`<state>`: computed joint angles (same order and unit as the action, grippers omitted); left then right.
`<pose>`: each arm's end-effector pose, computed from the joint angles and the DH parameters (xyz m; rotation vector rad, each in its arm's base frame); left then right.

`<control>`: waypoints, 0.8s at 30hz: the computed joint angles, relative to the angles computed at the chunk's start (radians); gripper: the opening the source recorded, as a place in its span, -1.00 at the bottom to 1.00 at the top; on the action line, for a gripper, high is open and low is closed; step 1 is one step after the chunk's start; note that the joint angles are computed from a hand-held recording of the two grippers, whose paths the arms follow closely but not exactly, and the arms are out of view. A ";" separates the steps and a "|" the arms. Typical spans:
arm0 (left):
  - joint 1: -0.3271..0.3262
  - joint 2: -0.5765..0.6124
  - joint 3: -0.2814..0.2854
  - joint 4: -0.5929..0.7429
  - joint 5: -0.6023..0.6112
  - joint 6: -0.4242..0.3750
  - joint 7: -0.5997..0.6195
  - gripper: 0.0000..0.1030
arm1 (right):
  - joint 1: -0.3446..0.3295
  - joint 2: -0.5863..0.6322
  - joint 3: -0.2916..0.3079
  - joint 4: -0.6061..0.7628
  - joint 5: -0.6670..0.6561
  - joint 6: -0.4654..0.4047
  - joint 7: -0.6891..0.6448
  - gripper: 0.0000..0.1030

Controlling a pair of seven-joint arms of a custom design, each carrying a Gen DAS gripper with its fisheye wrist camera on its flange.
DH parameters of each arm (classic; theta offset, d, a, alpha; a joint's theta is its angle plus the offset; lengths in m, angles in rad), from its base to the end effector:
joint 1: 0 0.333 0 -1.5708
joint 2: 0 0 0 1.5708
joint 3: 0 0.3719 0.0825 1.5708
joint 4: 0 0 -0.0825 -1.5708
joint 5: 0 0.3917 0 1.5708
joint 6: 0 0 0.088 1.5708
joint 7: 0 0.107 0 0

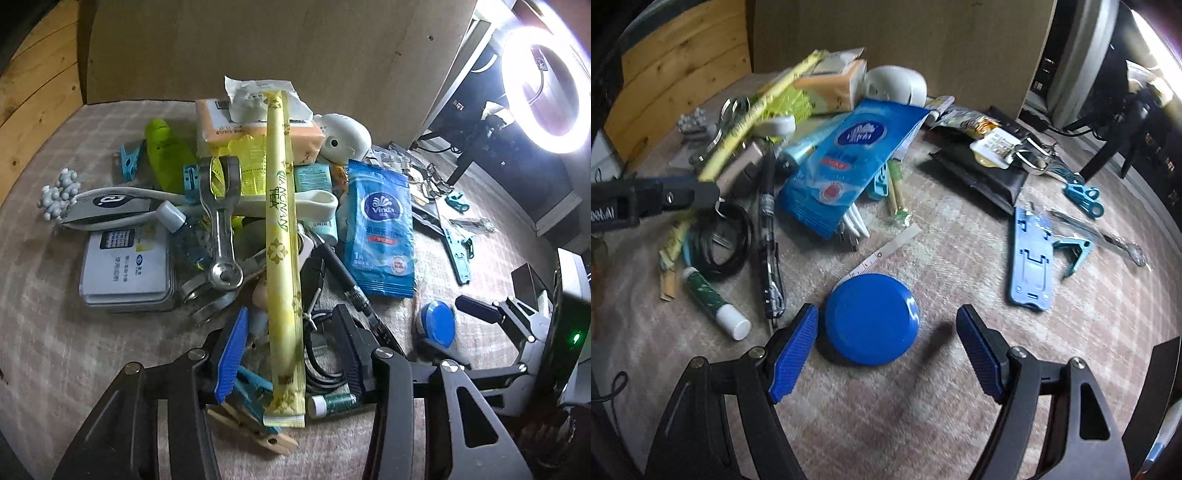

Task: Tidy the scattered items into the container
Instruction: 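Grasp the yellow tube with left gripper while right grasps the blue lid, then carry yellow tube and blue lid to the tray and release both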

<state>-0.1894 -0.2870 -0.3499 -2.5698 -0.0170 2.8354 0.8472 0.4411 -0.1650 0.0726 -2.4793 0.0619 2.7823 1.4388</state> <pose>0.3897 -0.2403 0.4666 -2.2122 1.8355 -0.7600 0.4288 0.2398 0.4530 -2.4039 1.2760 -0.3367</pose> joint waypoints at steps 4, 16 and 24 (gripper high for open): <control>0.012 0.021 -0.002 0.011 0.012 -0.013 -0.017 -0.25 | 0.011 0.007 -0.014 0.005 0.058 0.006 -0.040 0.46; -0.003 0.027 0.006 0.008 0.000 0.030 -0.005 -0.81 | 0.023 -0.007 -0.043 0.016 0.196 -0.021 -0.121 -0.05; -0.010 -0.064 -0.006 -0.025 -0.025 0.048 -0.011 -0.81 | 0.019 -0.052 -0.066 0.004 0.322 -0.031 -0.179 -0.05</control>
